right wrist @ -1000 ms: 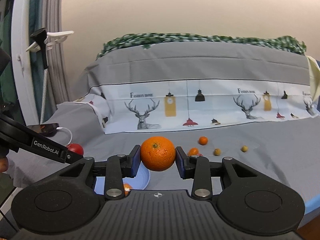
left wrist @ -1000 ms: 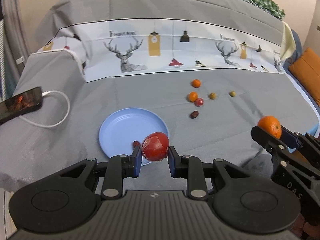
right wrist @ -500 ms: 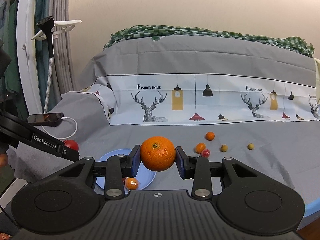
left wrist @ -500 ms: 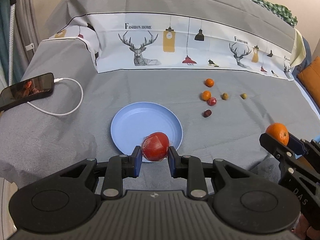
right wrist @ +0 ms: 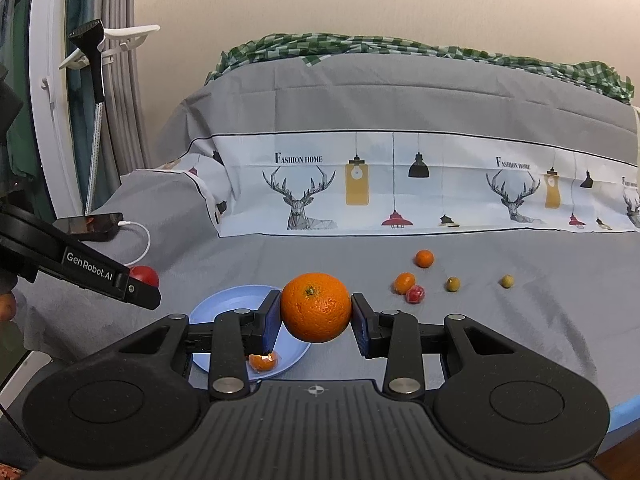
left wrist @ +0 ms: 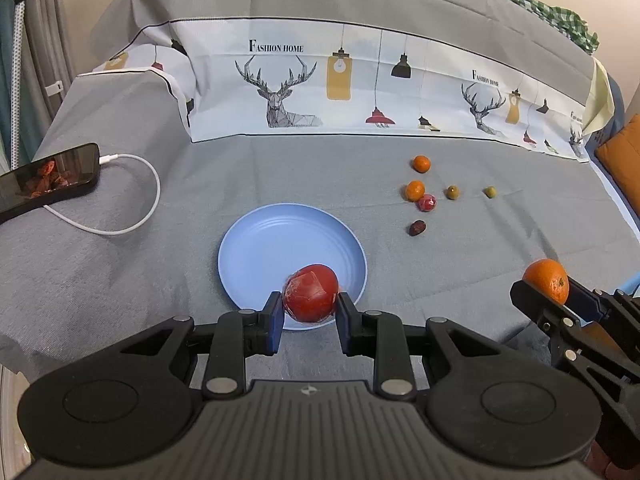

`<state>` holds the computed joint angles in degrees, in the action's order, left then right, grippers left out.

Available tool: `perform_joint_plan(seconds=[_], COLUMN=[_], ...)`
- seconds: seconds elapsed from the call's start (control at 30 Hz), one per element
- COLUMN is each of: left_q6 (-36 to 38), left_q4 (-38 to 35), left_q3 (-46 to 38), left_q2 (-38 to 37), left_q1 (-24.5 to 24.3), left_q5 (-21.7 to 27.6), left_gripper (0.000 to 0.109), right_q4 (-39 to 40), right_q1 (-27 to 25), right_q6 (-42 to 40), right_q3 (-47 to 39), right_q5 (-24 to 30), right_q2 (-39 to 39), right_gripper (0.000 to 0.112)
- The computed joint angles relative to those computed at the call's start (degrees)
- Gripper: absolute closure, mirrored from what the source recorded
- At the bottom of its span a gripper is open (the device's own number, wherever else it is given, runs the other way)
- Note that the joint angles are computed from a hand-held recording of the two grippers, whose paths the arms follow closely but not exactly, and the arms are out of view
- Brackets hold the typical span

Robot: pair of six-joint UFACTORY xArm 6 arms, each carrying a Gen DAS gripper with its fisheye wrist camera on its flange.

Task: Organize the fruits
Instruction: 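Carry the cherry tomato to the blue plate with the left tool while the right tool carries the mandarin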

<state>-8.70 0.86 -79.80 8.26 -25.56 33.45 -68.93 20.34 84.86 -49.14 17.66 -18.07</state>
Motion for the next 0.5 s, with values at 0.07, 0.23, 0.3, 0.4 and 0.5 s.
perform_joint_plan(seconds=[0.07,0.23,0.3,0.4,0.5], left_q6=[-0.06,-0.75,-1.77,-3.39,-2.91], left_q4=[0.15,-0.11,0.69,1.77,0.87], left_q3=[-0.70,-2.61,-3.34,-5.56,-8.12], left_q2=[0.72,2.56,3.48,5.76,8.80], left_q1=[0.10,0.47,0.64,0.91,1.34], left_q5=[0.02,-0.09,-0.38,0.28,0.93], left_gripper=[0.078,0.078,0.078,0.078,0.078], right_q4=[-0.28,1.54,2.37,2.14,4.61], right_q1=[-0.19,-0.90,-1.18,-1.91,-2.33], right_q6=[0.10,-1.49,-2.40,-2.70,-5.91], right_q3=[-0.42,-1.11,-1.88,-3.34,-5.32], right_q5=[-0.24,-1.45,-2.06,-3.93,-5.74], right_q2=[0.66,2.74,4.03,6.61,10.05], right_gripper=[0.074,0.074,0.074,0.074,0.074])
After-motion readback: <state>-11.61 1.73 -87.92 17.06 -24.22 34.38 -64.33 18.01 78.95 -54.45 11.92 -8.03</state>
